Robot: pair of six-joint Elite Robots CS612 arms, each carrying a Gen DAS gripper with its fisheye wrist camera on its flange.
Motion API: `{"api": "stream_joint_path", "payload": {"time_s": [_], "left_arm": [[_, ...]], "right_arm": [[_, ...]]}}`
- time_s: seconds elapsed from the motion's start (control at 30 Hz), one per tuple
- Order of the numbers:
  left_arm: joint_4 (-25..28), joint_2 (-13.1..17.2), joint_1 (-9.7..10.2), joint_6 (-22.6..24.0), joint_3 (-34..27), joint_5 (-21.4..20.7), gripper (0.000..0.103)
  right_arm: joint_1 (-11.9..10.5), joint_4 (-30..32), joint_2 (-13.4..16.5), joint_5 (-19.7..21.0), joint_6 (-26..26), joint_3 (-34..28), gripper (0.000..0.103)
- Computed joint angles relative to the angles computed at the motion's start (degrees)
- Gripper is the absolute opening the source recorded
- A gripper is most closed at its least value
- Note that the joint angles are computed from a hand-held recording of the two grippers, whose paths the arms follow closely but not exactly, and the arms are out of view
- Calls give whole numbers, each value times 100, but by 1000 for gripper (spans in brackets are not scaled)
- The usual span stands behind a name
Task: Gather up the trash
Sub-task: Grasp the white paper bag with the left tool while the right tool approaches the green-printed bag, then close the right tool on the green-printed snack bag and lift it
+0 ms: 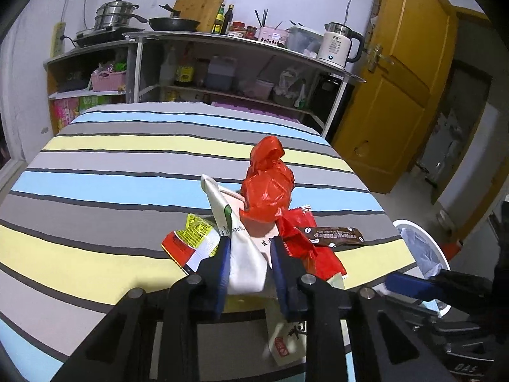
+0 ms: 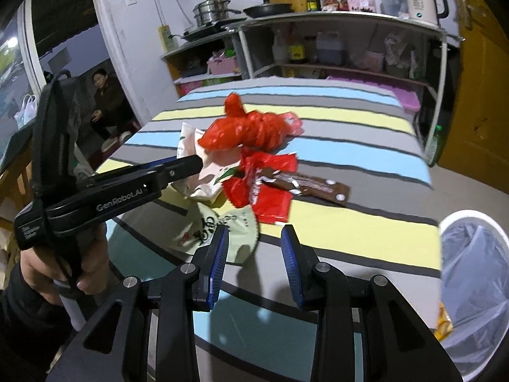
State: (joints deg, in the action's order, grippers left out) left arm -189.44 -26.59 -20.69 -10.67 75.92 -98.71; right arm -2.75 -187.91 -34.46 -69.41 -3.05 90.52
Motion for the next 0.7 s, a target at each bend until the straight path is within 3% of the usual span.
{"api": "stream_joint_path", "payload": {"time_s": [0.43,0.7], "left_arm": [[-495,-195,119,-104,468,74,23],[-686,-279,153,-106,675,89,23]], "right_arm": [[108,881,150,2,-56,-378,36],[193,874,109,-373,-74,-366,36]]}}
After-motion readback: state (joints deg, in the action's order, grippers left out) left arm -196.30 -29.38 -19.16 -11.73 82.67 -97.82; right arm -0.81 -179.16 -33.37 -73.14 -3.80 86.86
